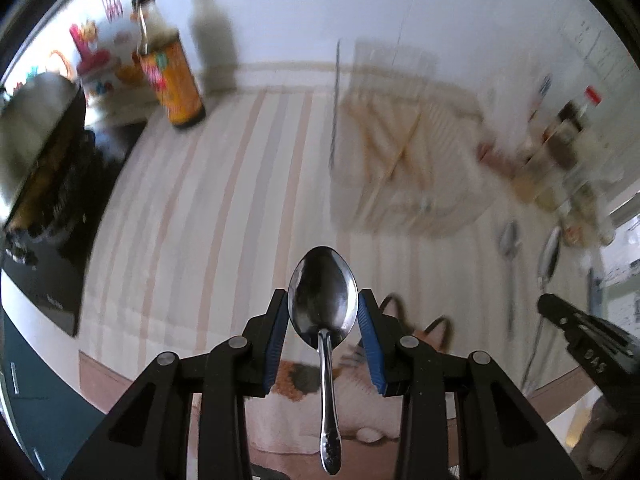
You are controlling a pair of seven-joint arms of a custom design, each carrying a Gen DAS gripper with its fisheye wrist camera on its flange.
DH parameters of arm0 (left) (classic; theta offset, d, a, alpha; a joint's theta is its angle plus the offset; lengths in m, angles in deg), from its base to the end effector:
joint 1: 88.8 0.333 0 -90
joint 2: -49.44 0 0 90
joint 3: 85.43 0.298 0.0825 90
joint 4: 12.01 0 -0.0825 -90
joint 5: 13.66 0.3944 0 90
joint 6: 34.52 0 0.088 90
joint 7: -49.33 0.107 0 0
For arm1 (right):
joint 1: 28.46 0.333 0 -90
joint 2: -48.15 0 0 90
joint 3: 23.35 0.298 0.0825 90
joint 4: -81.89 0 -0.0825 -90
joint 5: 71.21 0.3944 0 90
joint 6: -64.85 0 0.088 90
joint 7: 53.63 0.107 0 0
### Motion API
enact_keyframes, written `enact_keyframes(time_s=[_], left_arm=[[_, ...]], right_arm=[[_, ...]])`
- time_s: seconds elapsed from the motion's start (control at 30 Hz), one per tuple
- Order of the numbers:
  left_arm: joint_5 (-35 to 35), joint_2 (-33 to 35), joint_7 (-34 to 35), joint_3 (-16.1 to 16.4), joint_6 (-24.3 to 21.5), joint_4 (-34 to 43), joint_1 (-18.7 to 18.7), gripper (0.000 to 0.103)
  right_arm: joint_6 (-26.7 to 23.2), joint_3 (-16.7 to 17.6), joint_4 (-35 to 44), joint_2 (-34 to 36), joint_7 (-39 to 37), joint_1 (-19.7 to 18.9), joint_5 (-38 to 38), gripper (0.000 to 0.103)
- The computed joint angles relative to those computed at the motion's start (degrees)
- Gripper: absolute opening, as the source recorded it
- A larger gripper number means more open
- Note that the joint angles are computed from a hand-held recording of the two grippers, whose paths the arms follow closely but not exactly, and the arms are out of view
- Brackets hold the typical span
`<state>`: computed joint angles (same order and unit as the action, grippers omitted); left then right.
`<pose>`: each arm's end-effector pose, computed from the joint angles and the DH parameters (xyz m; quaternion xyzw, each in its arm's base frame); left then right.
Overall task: Organize utensils
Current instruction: 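Lower the spoons into the rack and open both tools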
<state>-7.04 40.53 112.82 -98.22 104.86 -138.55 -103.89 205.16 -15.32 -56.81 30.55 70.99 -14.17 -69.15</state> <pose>0.4804 -0.2572 0.4615 -0.6574 0.7276 -0.1579 0.1160 0.4505 0.1862 0.4354 -0.6097 0.7751 -0.0546 0.1566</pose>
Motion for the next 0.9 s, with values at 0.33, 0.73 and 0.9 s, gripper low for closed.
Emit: enact_keyframes(time_s=[0.33, 0.73, 0.9], left_arm=[[-3.6, 5.2, 5.6, 0.5, -0.1, 14.6, 0.2, 0.031], [-6.6, 30.9, 10.1, -0.8, -14.0, 48.7, 1.3, 0.032], [-5.7, 40.0, 9.2, -0.5, -21.9, 60.5, 0.7, 0.033]], right_arm=[[7.0, -0.9, 11.3, 6.8, -3.1, 0.3, 0.7, 0.006], [1.0, -5.1, 37.7, 27.8, -11.1, 0.7, 7.0, 0.006], [-2.9, -5.9, 44.6, 34.4, -11.8, 0.6, 8.0, 0.007]])
